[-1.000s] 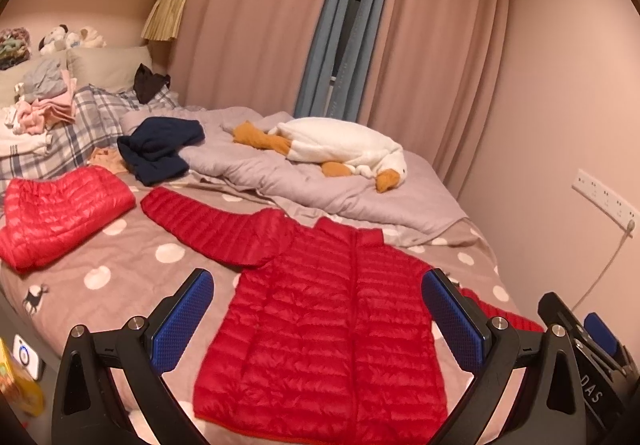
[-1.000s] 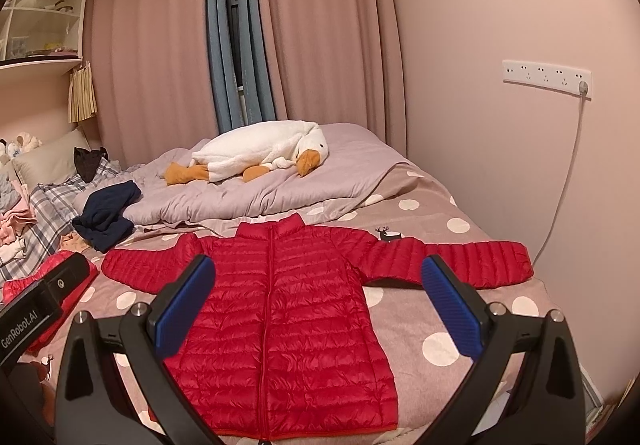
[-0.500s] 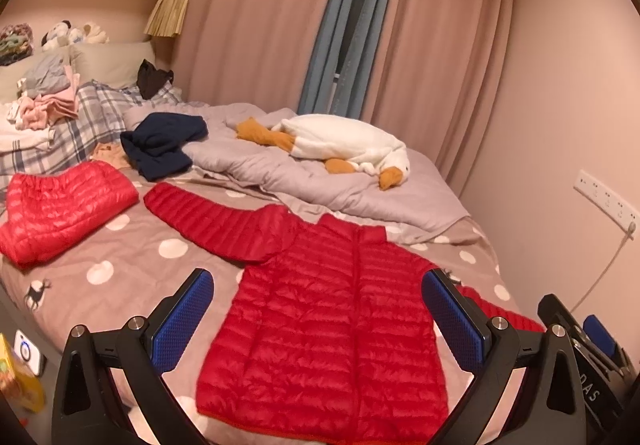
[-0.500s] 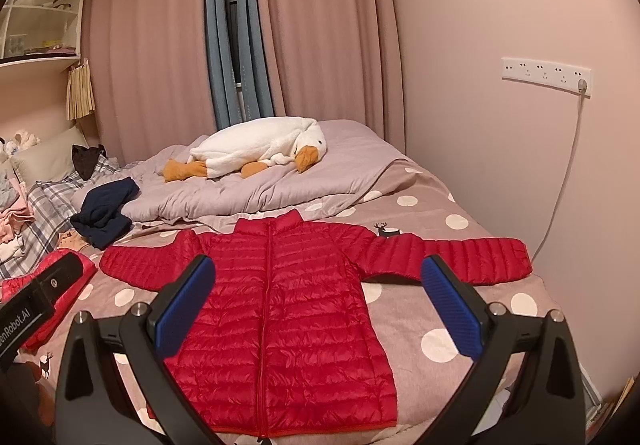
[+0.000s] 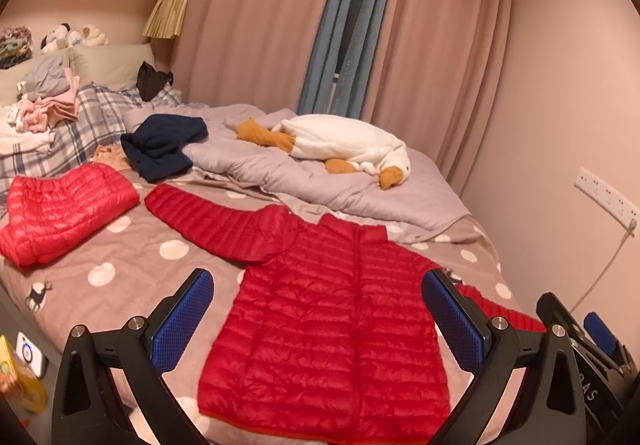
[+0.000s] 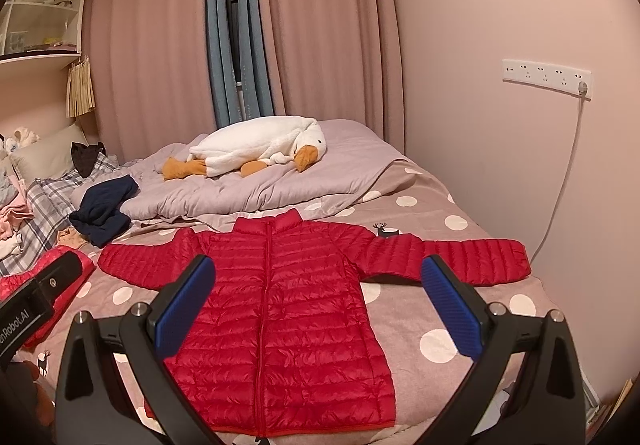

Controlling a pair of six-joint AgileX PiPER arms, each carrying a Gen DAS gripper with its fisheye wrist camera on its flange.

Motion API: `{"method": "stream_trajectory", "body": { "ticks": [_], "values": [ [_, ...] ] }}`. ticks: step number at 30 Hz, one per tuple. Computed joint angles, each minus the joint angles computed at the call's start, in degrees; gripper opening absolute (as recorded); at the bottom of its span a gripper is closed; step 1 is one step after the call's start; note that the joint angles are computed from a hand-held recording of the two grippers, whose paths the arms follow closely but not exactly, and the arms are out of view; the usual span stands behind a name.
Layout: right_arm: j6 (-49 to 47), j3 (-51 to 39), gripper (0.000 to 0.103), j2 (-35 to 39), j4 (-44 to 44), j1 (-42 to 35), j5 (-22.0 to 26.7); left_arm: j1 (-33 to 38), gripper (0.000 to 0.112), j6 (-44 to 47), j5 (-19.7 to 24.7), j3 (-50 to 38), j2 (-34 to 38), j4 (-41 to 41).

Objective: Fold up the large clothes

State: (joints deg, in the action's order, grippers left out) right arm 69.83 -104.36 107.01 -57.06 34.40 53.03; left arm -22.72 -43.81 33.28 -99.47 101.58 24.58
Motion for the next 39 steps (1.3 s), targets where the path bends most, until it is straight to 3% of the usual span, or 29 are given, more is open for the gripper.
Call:
{"method": "stream_trajectory", "body": {
  "ticks": [22,39],
  "values": [
    [-1.86,-1.85,0.103,1.73,2.57,-1.29,0.19,1.07,0.103,3.43,0.85,-0.14,0.35,-3.00],
    [2.25,3.80,0.103,-1.45,-0.30,-0.11,-1.78,0.39,0.103,1.75,-0.14,3.09,-2.58,-1.89]
  ]
}}
